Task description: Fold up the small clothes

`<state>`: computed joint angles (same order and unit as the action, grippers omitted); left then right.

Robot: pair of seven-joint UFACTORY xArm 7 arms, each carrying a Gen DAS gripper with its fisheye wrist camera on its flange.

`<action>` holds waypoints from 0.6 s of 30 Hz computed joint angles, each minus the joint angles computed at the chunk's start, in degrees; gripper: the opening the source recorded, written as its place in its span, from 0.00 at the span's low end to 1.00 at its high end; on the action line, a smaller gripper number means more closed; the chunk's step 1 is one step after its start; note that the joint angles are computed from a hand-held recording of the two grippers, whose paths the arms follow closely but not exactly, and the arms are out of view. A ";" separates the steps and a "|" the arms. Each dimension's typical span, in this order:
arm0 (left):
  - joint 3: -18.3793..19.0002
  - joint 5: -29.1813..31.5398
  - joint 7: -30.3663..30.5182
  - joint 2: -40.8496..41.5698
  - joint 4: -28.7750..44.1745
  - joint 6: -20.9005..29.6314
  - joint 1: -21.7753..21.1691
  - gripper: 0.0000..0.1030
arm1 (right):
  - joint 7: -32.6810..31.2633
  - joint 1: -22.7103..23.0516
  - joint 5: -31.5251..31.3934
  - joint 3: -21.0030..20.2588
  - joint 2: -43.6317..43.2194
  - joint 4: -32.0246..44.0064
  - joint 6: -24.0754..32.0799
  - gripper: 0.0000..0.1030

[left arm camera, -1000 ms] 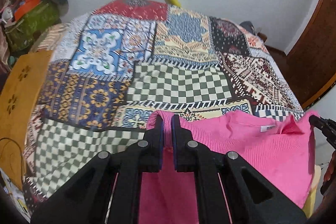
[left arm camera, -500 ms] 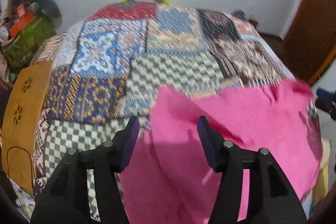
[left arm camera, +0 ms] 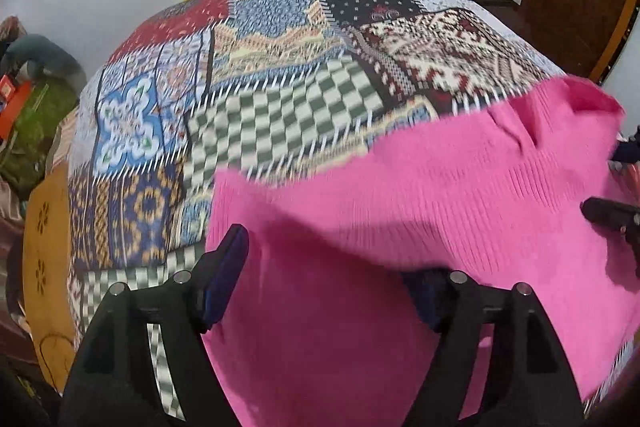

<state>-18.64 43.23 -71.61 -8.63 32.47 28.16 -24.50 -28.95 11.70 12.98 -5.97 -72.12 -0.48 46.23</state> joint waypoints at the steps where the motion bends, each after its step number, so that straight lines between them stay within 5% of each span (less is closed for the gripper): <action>1: 0.39 0.76 -0.71 1.21 0.92 -0.81 0.69 0.71 | -0.05 0.29 0.18 0.16 2.34 0.34 -2.40 0.65; 7: 1.22 7.20 -14.28 -4.18 -1.48 -4.03 4.43 0.71 | 2.14 -1.45 2.59 -2.83 4.37 1.55 -7.67 0.65; 11: 2.42 -1.77 -8.20 -13.04 -8.26 -4.43 3.41 0.71 | 2.14 -4.27 1.67 -2.90 -2.83 1.30 -2.23 0.65; 18: 4.45 -21.01 2.43 -34.18 -22.30 4.20 -7.98 0.71 | -0.18 -12.25 0.15 -6.40 -19.74 0.33 17.89 0.65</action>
